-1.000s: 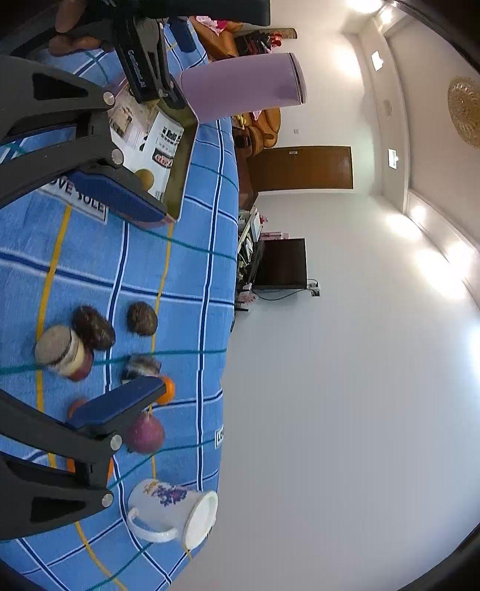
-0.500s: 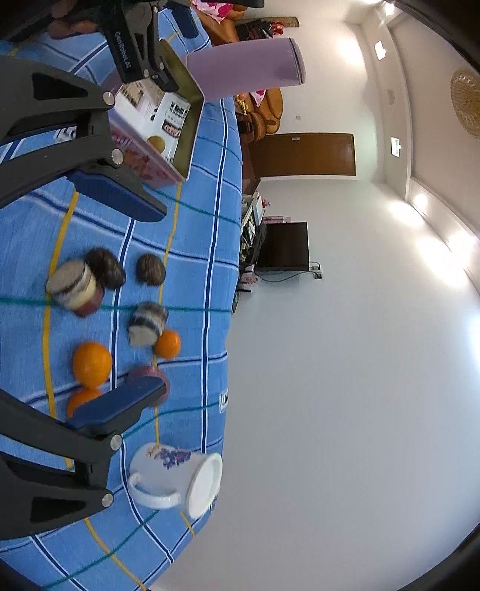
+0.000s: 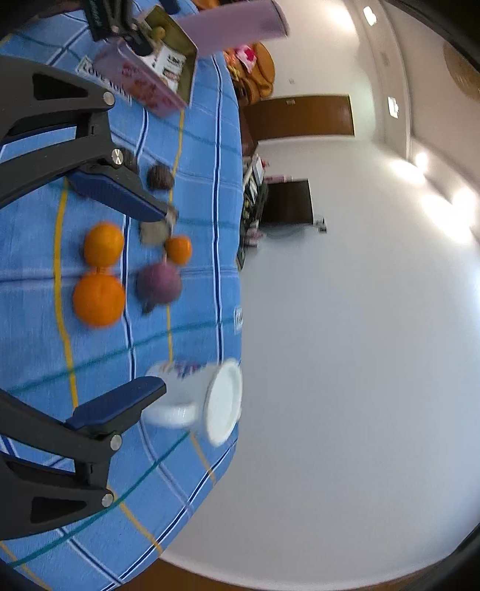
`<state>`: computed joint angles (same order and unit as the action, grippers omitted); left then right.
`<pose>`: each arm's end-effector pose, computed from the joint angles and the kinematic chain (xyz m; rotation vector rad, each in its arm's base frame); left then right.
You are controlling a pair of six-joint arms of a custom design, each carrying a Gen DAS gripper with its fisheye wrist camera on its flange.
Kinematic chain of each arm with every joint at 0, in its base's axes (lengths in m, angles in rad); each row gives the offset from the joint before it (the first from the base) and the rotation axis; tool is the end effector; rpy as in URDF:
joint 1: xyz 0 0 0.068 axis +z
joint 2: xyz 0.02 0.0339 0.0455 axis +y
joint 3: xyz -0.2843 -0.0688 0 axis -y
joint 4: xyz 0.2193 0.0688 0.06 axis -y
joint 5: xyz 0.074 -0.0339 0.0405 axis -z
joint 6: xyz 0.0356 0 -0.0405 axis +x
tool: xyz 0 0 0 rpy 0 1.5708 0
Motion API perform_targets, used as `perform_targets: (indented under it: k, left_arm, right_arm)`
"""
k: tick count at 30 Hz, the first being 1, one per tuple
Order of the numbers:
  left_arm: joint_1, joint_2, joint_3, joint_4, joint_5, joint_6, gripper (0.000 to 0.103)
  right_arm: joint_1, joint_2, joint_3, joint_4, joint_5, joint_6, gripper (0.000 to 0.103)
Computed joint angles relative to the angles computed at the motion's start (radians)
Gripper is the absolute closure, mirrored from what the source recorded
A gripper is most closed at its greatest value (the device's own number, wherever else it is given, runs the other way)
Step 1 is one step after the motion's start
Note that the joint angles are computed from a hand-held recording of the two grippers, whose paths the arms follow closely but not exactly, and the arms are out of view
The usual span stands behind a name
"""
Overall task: Organize fruits
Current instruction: 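Grasp the purple-striped taro slice with the left tool while the right tool grasps the large orange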
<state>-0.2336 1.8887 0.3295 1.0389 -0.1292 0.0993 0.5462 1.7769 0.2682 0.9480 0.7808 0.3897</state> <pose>0.2601 -0.0572 0.1106 0.2684 2.0694 0.0535 0.2145 0.1011 0.1238 0.2848 1.9442 -0.2259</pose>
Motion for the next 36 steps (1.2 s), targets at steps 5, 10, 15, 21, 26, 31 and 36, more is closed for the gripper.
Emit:
perform_targets:
  k: [5, 10, 15, 21, 26, 31, 36]
  left_arm:
    - [-0.095, -0.04, 0.023, -0.095, 0.028, -0.011, 0.0]
    - [-0.165, -0.05, 0.104, -0.25, 0.04, -0.059, 0.002]
    - [-0.229, -0.032, 0.139, -0.314, 0.093, -0.076, 0.016]
    - [-0.292, 0.044, 0.265, -0.449, 0.128, -0.116, 0.033]
    - [-0.293, 0.123, 0.41, -0.602, 0.179, -0.182, 0.041]
    - [-0.266, 0.16, 0.468, -0.656, 0.242, -0.228, 0.064]
    - [-0.225, 0.129, 0.405, -0.589, 0.298, -0.248, 0.064]
  right_arm:
    - [-0.105, -0.051, -0.061, 0.0, -0.081, 0.032, 0.016]
    - [-0.178, -0.083, -0.07, -0.053, -0.169, 0.089, 0.016]
    - [-0.238, -0.104, -0.068, -0.093, -0.235, 0.124, 0.016]
    - [-0.279, -0.152, -0.098, -0.094, -0.273, 0.158, 0.016]
    - [-0.318, -0.163, -0.094, -0.124, -0.312, 0.174, 0.016]
    - [-0.35, -0.145, -0.073, -0.162, -0.375, 0.186, 0.016]
    - [-0.35, -0.112, -0.044, -0.186, -0.403, 0.17, 0.016]
